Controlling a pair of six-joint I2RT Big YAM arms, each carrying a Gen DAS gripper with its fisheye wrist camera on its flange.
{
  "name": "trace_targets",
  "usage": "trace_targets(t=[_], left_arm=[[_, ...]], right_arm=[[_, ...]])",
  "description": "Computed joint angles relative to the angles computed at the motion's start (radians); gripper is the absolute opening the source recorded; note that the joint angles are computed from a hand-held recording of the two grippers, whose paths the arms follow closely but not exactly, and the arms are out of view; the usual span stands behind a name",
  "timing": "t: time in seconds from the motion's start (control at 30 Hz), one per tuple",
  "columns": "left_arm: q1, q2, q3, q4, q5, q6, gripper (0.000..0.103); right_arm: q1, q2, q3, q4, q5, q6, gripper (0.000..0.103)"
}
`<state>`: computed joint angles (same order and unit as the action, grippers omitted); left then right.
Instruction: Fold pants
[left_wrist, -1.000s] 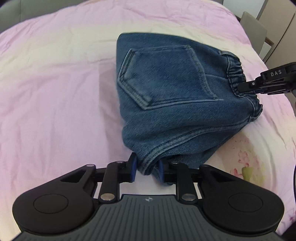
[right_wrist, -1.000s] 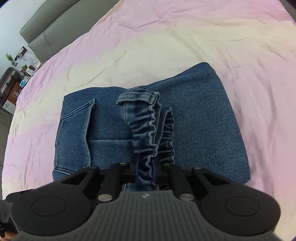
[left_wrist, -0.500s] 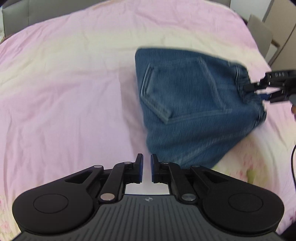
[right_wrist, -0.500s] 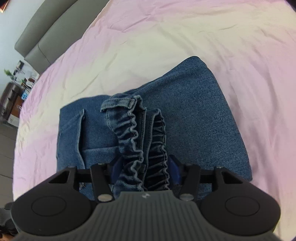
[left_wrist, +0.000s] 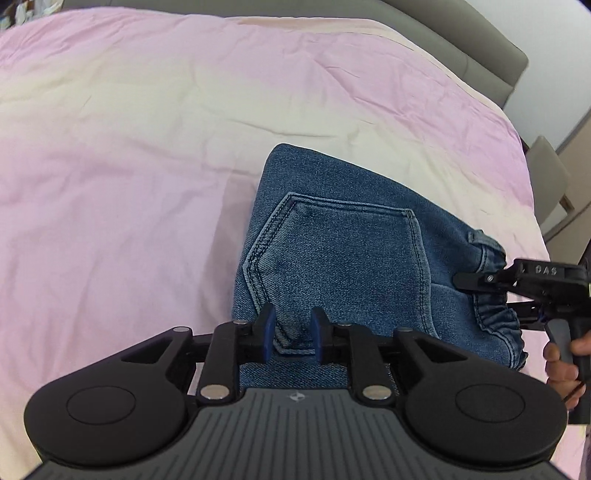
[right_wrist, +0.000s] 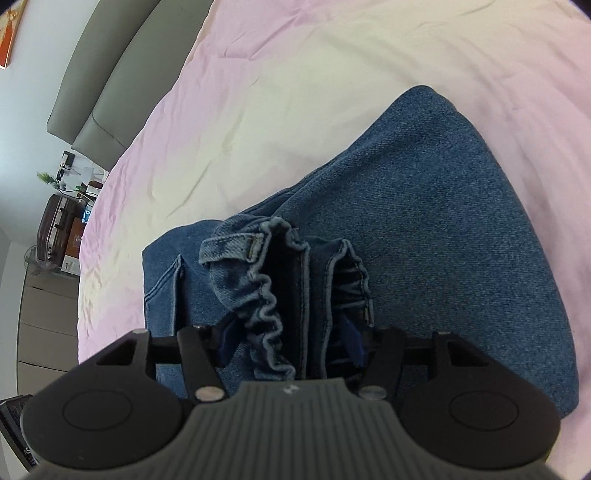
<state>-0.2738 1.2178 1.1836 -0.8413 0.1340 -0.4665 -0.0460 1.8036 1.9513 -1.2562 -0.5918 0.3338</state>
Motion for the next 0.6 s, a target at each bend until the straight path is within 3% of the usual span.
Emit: trace_targets(t=[0.03,0.2,0.47,0.6], left_arm=[[0.005,0.002,0.001,-0.001,0.004,-0.005,0.022],[0.013,-0.003,-0.012,0.018,0.015,-0.027,0.022],[0.013,-0.058,-0.003,-0.007,0.012,-0.046,0.022],[0.008,-0.095,0.017,-0.009,-0.016,-0.061,0.022]], right_arm=[[0.011,0.006,0.011,-0.004,0.014,-0.007,0.035],[0.075,0.008,0.090,-0.052,0.161,-0.118,0.022],[0.132,-0.023,0.218,-0.119,0.237,-0.171,0.016],[0.171,0.024,0.400,-0.213,0.260,-0.182,0.015]])
